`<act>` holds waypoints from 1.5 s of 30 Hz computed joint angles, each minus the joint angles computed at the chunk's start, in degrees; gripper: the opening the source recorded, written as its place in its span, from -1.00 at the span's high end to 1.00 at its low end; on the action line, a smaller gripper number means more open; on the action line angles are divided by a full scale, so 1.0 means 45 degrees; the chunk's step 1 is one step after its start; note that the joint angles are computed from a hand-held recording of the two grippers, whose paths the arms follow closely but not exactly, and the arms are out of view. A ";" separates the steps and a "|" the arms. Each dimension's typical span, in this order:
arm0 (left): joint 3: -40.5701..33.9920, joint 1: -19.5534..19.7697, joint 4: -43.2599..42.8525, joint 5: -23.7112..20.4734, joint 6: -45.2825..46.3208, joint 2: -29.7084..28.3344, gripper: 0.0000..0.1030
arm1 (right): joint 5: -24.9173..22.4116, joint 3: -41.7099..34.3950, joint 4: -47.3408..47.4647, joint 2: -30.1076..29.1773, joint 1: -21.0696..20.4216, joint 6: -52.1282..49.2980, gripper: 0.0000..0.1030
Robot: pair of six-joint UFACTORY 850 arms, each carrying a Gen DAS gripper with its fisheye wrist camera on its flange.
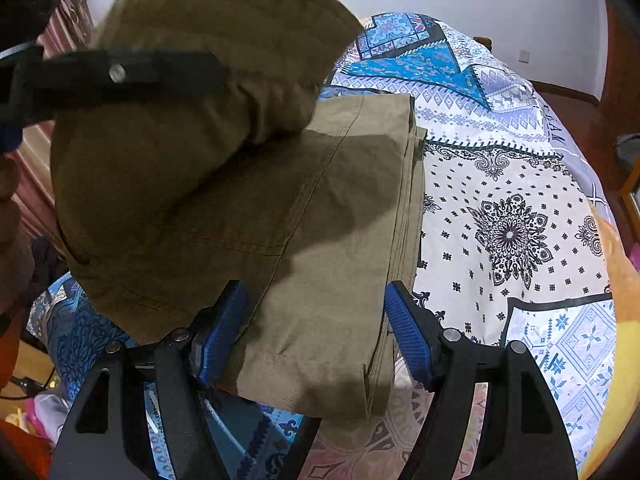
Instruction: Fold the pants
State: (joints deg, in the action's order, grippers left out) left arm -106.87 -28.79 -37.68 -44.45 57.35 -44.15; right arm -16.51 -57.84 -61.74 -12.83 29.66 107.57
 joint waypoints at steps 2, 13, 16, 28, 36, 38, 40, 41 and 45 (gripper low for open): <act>-0.0214 -0.0052 0.0347 -0.0437 -0.0242 -0.0171 -0.04 | -0.0007 -0.0004 -0.0002 -0.0003 0.0005 0.0017 -0.35; -0.0224 0.0383 -0.0357 -0.1039 -0.0029 0.0023 -0.42 | -0.0084 0.0219 -0.0225 0.0218 0.0043 0.0603 -0.35; -0.0230 0.0707 -0.1069 -0.0866 0.0235 0.0193 -0.50 | -0.0059 0.0382 -0.0231 0.0395 0.0029 0.0838 -0.35; -0.1348 0.0810 0.2367 0.1534 -0.2088 -0.1313 -0.70 | -0.1875 0.1033 -0.1637 0.1600 0.0726 0.2753 -0.36; -0.0745 0.0978 0.2528 0.1338 -0.1259 -0.1458 -0.70 | -0.2720 0.0731 -0.3085 0.1697 0.0880 0.4459 -0.45; -0.0566 0.1020 0.2391 0.1389 -0.1026 -0.1263 -0.70 | -0.2784 0.0599 -0.3322 0.1498 0.0832 0.4713 -0.47; -0.0500 0.1020 0.2440 0.1672 -0.1001 -0.1092 -0.70 | -0.2445 0.0517 -0.3174 0.1263 0.0637 0.4708 -0.47; -0.0591 0.1044 0.2436 0.1826 -0.1007 -0.1064 -0.70 | -0.2232 0.0543 -0.3085 0.1184 0.0547 0.4703 -0.47; -0.1733 0.1093 0.2531 0.2251 -0.1624 -0.1538 -0.73 | -0.1005 0.0579 -0.1802 0.0739 0.0203 0.3612 -0.47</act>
